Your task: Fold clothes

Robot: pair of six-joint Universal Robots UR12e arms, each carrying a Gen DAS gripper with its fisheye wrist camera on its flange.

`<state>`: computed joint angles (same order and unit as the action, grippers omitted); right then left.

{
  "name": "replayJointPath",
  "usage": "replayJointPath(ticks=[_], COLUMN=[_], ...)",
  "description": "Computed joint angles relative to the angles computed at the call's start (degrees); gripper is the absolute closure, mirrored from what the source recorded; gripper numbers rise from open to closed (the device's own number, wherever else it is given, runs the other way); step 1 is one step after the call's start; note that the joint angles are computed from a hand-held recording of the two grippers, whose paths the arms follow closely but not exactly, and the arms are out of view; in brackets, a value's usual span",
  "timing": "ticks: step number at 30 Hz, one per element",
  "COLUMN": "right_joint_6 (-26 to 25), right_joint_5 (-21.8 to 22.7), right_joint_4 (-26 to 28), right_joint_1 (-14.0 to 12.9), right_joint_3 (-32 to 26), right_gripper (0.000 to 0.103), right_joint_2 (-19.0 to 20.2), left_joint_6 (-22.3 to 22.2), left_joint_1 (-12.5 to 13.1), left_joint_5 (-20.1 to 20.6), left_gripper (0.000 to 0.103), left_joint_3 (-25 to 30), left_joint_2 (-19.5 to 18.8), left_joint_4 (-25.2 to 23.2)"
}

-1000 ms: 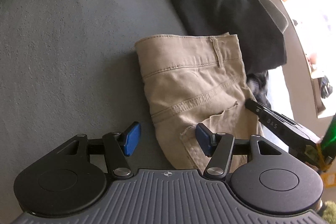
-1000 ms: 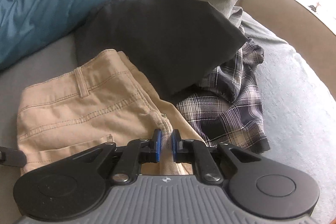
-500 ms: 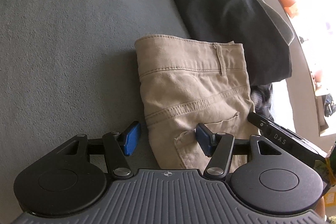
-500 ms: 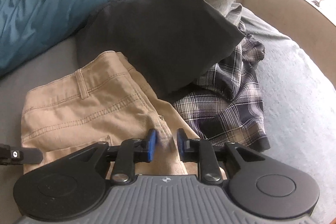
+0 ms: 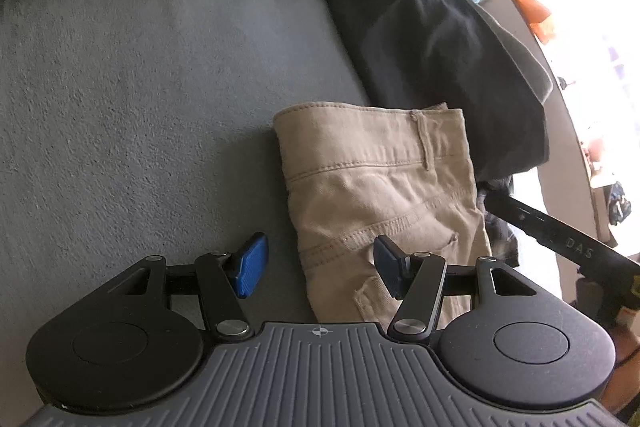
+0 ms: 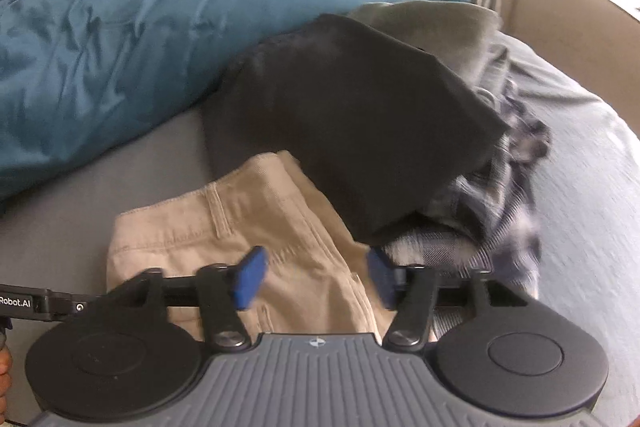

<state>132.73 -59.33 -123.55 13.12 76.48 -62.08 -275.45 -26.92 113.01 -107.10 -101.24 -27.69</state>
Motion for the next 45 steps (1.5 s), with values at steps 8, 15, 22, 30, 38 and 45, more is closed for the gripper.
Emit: replayJointPath(ticks=[8,15,22,30,38,45], right_joint_6=[-2.6,-2.2,-3.5,-8.2,-11.0,-18.3], right_joint_5=[-1.2,-1.9,-0.5,0.4,5.4,9.8], right_joint_4=[10.6,20.4,25.5,22.0,22.0,32.6], right_joint_1=[1.2,2.2,1.6,0.8,-0.4,0.2], right_joint_3=[-8.4,-14.2,-16.1,-13.3,-10.3,-10.6], right_gripper=[0.036,0.034,0.055,0.088,0.093,0.094], right_joint_2=[5.1,9.2,10.0,7.2,3.3,1.2], left_joint_6=[1.0,0.3,-2.0,-2.8,-4.7,-10.1], left_joint_1=[0.3,0.3,-0.2,-1.3,-3.0,-6.1], left_joint_5=[0.8,2.1,4.3,7.2,10.5,12.8], left_gripper=[0.045,0.046,0.067,0.077,0.082,0.084], left_joint_3=[-0.7,-0.2,1.9,3.9,4.6,4.0], left_joint_2=[-0.9,-1.5,-2.1,-2.0,-0.5,3.9], left_joint_4=[3.6,3.7,-0.2,-2.8,-5.2,-11.5])
